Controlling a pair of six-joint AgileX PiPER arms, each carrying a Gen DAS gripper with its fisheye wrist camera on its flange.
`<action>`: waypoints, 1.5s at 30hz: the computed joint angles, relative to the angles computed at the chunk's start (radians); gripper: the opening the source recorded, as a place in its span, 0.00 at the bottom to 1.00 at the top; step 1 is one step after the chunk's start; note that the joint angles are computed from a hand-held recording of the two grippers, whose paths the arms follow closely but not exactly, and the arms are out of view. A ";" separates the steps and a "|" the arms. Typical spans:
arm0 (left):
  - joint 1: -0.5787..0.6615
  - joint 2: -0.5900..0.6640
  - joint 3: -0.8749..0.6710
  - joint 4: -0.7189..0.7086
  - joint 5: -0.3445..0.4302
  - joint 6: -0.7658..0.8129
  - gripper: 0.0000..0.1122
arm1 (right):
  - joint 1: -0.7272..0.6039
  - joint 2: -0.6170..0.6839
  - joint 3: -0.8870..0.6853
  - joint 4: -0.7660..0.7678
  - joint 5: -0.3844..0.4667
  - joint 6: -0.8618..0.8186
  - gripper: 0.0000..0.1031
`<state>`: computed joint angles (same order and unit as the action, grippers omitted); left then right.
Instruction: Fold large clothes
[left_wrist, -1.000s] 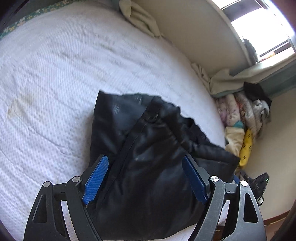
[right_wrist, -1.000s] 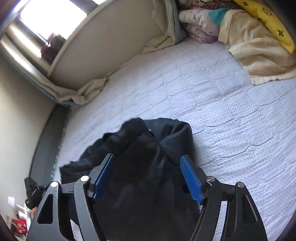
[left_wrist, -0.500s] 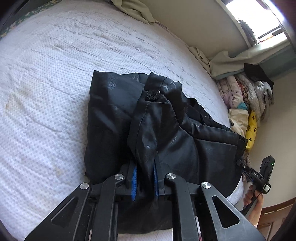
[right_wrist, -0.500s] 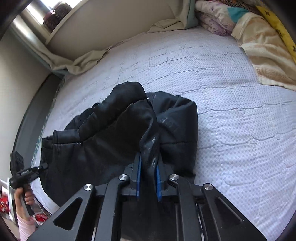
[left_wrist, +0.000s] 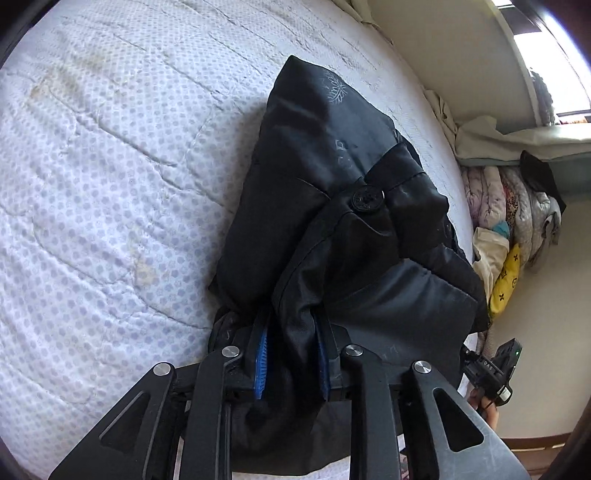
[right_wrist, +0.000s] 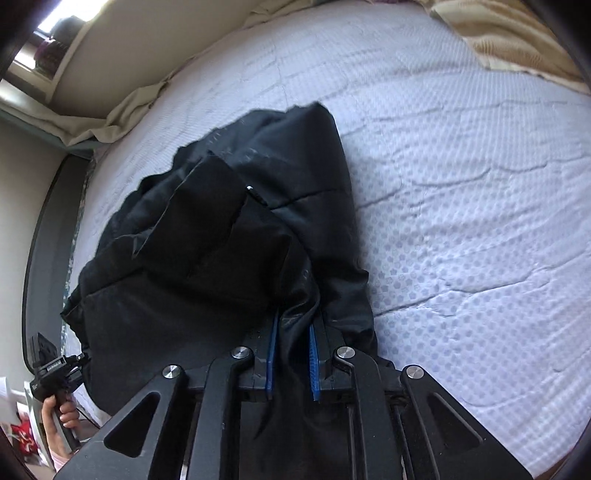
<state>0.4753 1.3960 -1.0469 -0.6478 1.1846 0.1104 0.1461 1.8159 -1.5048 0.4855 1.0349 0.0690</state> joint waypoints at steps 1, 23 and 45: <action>-0.002 -0.003 0.000 0.002 -0.003 -0.003 0.26 | 0.000 -0.002 0.005 0.002 -0.005 0.002 0.08; -0.378 -0.024 -0.215 0.323 -0.232 -0.259 0.55 | 0.281 -0.117 -0.156 -0.461 -0.125 0.186 0.20; -0.555 0.084 -0.092 0.627 -0.390 -0.448 0.47 | 0.296 0.070 -0.045 -0.550 -0.253 0.225 0.15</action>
